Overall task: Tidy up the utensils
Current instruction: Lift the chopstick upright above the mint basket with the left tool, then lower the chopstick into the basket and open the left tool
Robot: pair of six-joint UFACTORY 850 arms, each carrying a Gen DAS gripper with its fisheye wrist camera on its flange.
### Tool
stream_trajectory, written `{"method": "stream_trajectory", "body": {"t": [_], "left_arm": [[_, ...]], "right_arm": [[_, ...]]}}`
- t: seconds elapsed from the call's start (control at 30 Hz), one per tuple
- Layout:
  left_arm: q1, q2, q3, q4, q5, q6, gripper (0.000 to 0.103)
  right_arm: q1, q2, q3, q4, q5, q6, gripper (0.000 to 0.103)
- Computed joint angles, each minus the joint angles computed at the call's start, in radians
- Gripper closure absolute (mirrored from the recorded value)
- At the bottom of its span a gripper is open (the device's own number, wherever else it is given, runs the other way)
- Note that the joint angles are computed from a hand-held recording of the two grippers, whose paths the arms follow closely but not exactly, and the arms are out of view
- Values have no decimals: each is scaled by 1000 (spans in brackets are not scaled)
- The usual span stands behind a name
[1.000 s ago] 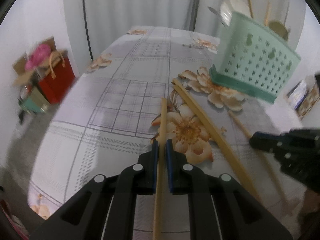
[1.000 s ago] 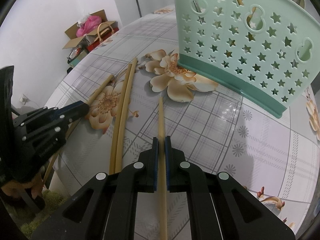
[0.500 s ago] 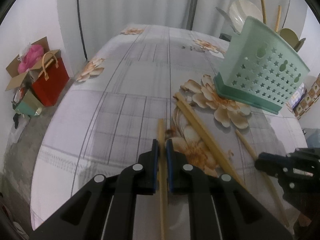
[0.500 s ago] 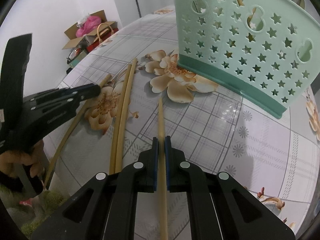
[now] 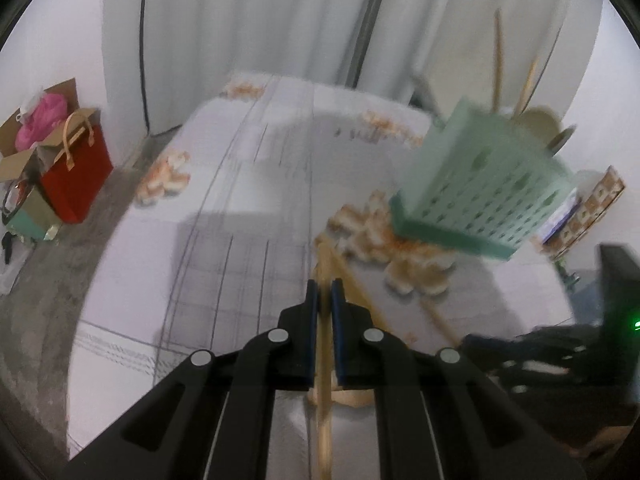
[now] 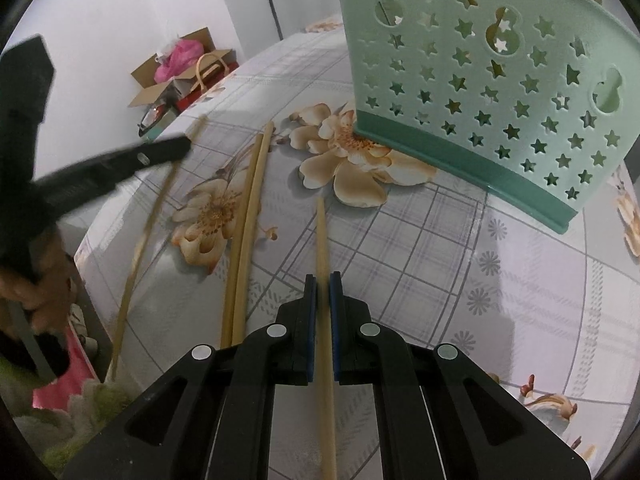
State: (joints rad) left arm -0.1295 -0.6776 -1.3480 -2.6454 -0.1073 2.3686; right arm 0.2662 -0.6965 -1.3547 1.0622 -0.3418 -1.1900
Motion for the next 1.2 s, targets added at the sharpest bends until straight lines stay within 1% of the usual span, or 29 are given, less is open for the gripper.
{"method": "stream_trajectory", "body": {"t": [0.13,0.27,0.33,0.4,0.47,0.57,0.77,0.87,0.97,1.1,1.2], "left_arm": [[12,69,58,-65,-77,54,97],[32,122,102,-8,-161,-38,97],[35,144,122,-9,-202,-45,97],[45,165,139,32,-265,-96,97],[48,180,145,28,-316,-92,97],[39,193,136,-13,-340,-27,98],[20,186,56,-48,-352,57,98],[11,176,4,-71,-379,102,98],[7,174,-29,-81,-411,117,98],[0,150,-91,-71,-472,83,98],[-10,115,-144,-87,-489,85,98]], "right_arm": [[-10,1,6,56,-17,-55,98],[-20,1,11,91,-31,-94,98],[-26,1,12,103,-38,-108,98],[-32,0,11,110,-44,-118,98],[-36,1,15,117,-47,-128,98],[-42,3,21,139,-53,-151,98],[-53,6,28,168,-67,-177,98],[-58,4,26,173,-75,-183,98],[-64,4,27,178,-85,-189,98],[-72,7,32,188,-96,-202,98],[-79,7,32,191,-105,-207,98]]}}
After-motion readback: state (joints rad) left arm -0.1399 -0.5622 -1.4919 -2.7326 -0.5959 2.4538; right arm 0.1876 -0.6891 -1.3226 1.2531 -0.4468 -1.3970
